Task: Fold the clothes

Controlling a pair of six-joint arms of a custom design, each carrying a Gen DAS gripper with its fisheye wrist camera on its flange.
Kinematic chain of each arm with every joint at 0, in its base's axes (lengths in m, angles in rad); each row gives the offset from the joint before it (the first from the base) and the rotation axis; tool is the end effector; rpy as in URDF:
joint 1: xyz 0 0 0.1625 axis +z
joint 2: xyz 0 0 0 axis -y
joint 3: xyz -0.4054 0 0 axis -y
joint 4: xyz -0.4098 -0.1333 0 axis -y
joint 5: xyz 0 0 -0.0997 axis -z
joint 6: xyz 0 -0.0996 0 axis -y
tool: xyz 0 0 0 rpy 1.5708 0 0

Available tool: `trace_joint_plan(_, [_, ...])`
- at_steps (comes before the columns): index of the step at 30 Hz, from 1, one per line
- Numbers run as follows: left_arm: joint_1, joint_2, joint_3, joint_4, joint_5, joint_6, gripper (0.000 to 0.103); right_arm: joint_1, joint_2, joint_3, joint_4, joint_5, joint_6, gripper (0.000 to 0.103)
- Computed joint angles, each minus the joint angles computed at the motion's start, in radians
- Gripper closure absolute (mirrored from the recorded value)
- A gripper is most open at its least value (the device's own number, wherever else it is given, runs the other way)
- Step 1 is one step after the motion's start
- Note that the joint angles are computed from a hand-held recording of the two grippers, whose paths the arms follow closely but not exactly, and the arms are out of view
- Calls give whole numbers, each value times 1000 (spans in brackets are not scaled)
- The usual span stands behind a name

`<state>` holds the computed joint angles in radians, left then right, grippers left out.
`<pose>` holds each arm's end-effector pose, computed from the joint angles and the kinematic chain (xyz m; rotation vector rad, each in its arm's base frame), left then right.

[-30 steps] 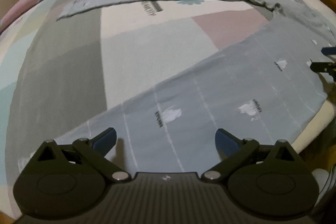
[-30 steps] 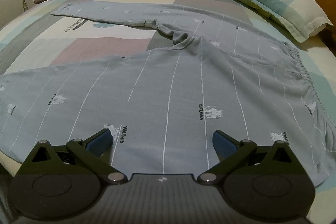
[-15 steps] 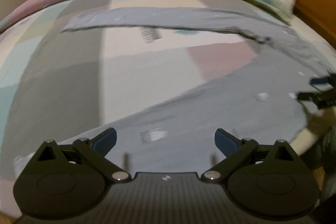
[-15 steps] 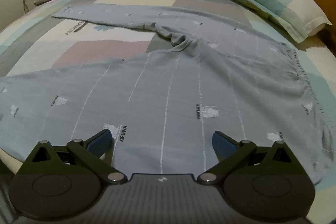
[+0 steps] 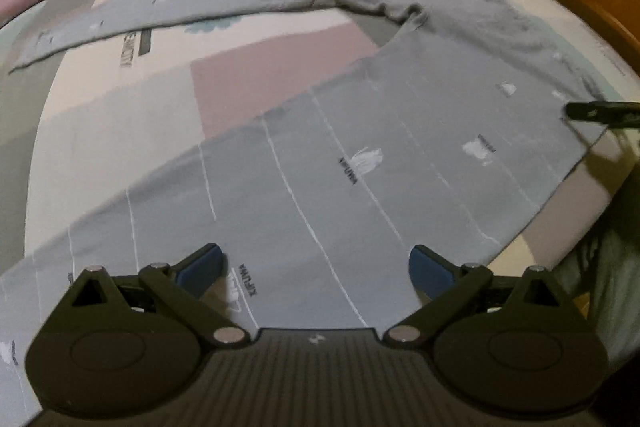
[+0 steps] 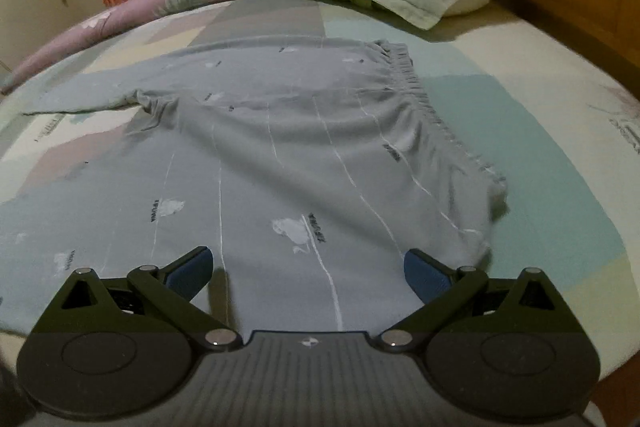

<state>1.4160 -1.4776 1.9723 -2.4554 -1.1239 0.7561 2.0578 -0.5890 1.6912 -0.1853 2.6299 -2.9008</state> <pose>0.0933 -0.5457 0.3264 1.0335 2.3740 -0.3138 0.2623 -0.3960 -0.0773 -0.1572 -2.1543 1.1128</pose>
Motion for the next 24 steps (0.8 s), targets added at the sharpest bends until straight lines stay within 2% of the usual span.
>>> trace_joint_plan(1, [-3, 2, 1, -4, 7, -2, 4, -2, -25, 20, -12, -17, 1, 0])
trace_joint_plan(4, [-20, 5, 8, -39, 2, 10, 4, -26, -122, 89, -120, -96, -85, 0])
trace_joint_plan(8, [-38, 37, 6, -84, -14, -17, 4, -110, -205, 99, -203, -238, -214, 0])
trace_joint_plan(11, [-43, 65, 5, -99, -24, -43, 4, -187, -213, 45, -179, -332, -239, 0])
trace_joint_plan(13, [-44, 78, 2, -94, -31, -50, 4, -230, -192, -12, -137, -362, -236, 0])
trace_joint_plan(14, [-44, 82, 1, -95, -33, -48, 4, -246, -178, -41, -114, -362, -235, 0])
trace_joint_plan(16, [-41, 91, -4, -90, -34, -44, 4, -271, -137, -113, -61, -315, -242, 0])
trace_joint_plan(17, [-40, 95, -7, -88, -35, -43, 4, -282, -133, -118, -76, -312, -265, 0])
trace_joint_plan(19, [-37, 103, -12, -84, -36, -40, 4, -292, -121, -148, -85, -282, -337, 1])
trace_joint_plan(21, [-33, 107, -16, -86, -41, -44, 4, -308, -113, -182, -60, -283, -360, 0])
trace_joint_plan(24, [-33, 110, -19, -87, -44, -36, 4, -302, -96, -235, -9, -246, -371, 0])
